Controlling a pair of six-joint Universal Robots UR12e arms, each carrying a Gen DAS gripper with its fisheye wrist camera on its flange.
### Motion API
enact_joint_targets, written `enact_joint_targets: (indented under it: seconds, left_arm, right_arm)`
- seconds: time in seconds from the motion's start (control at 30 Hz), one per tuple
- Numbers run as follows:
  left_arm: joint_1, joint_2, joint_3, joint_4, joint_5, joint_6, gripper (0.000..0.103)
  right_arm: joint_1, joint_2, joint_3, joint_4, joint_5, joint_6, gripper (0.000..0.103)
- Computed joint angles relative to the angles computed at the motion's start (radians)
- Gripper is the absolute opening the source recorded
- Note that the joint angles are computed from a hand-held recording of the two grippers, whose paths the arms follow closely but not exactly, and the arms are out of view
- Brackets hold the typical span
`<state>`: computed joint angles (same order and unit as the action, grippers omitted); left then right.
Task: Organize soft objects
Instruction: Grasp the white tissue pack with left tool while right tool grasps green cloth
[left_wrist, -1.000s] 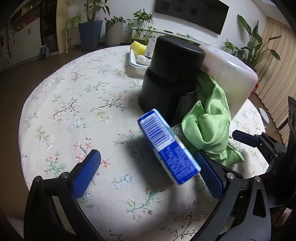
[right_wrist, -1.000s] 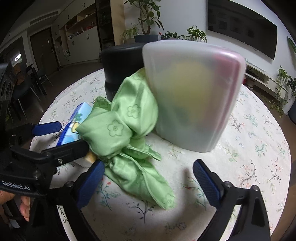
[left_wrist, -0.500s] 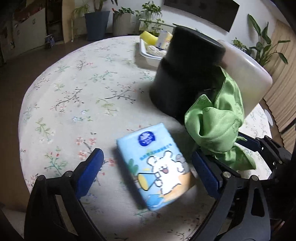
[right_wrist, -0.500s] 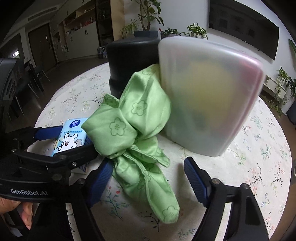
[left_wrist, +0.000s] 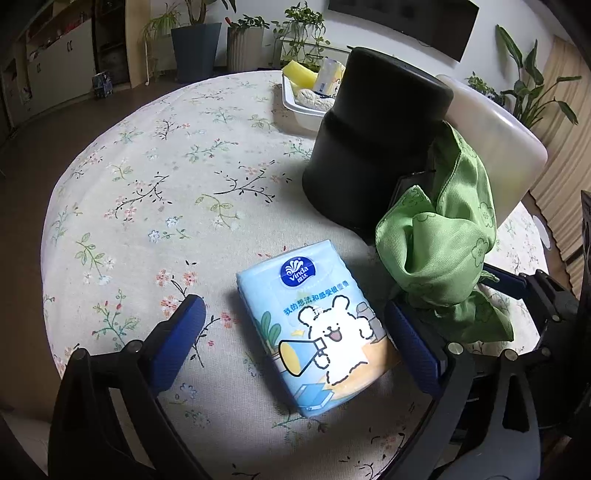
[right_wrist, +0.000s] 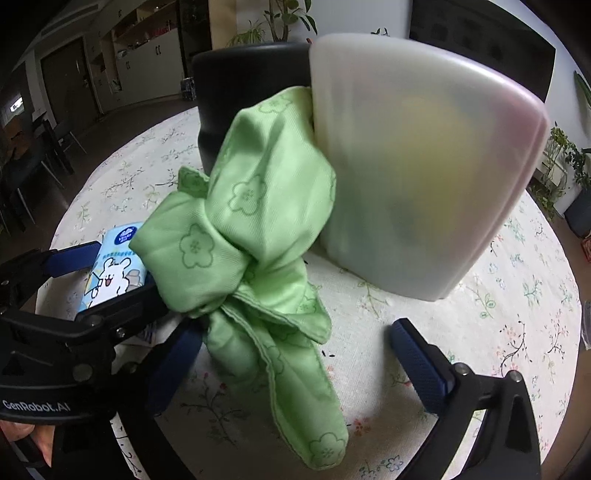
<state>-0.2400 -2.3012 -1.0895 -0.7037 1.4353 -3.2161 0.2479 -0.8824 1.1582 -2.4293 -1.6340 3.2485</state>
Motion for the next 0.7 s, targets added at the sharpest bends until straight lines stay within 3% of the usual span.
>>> enact_joint_targets:
  seconds: [0.07,0.13,0.27,0.3,0.33,0.37,0.53,0.7]
  left_arm:
    - [0.0,0.001,0.0,-0.005,0.0,0.002,0.099]
    - [-0.001,-0.003,0.017,-0.039,0.001,0.021,0.099]
    - [0.0,-0.002,0.005,-0.003,-0.013,0.025,0.096]
    - [0.0,0.0,0.001,0.004,-0.015,0.033,0.087]
    - [0.001,0.003,-0.006,0.014,-0.023,0.043,0.073]
    - [0.002,0.007,-0.011,0.019,-0.026,0.044,0.069]
    - [0.017,0.02,-0.035,0.035,-0.076,0.029,0.057]
    - [0.023,0.034,-0.052,0.031,-0.099,0.05,0.054]
  right_arm:
    - [0.0,-0.003,0.009,-0.017,0.006,-0.001,0.1]
    - [0.005,-0.006,0.019,-0.055,0.019,-0.023,0.086]
    - [0.017,-0.01,0.03,-0.094,0.035,-0.054,0.027]
    - [0.02,-0.01,0.029,-0.094,0.033,-0.061,0.017]
    - [0.023,-0.01,0.029,-0.093,0.031,-0.068,0.015]
    - [0.024,-0.011,0.031,-0.094,0.033,-0.073,0.012]
    - [0.007,-0.029,0.059,-0.106,0.085,-0.026,0.009]
    - [-0.001,-0.061,0.11,-0.135,0.1,-0.01,0.007]
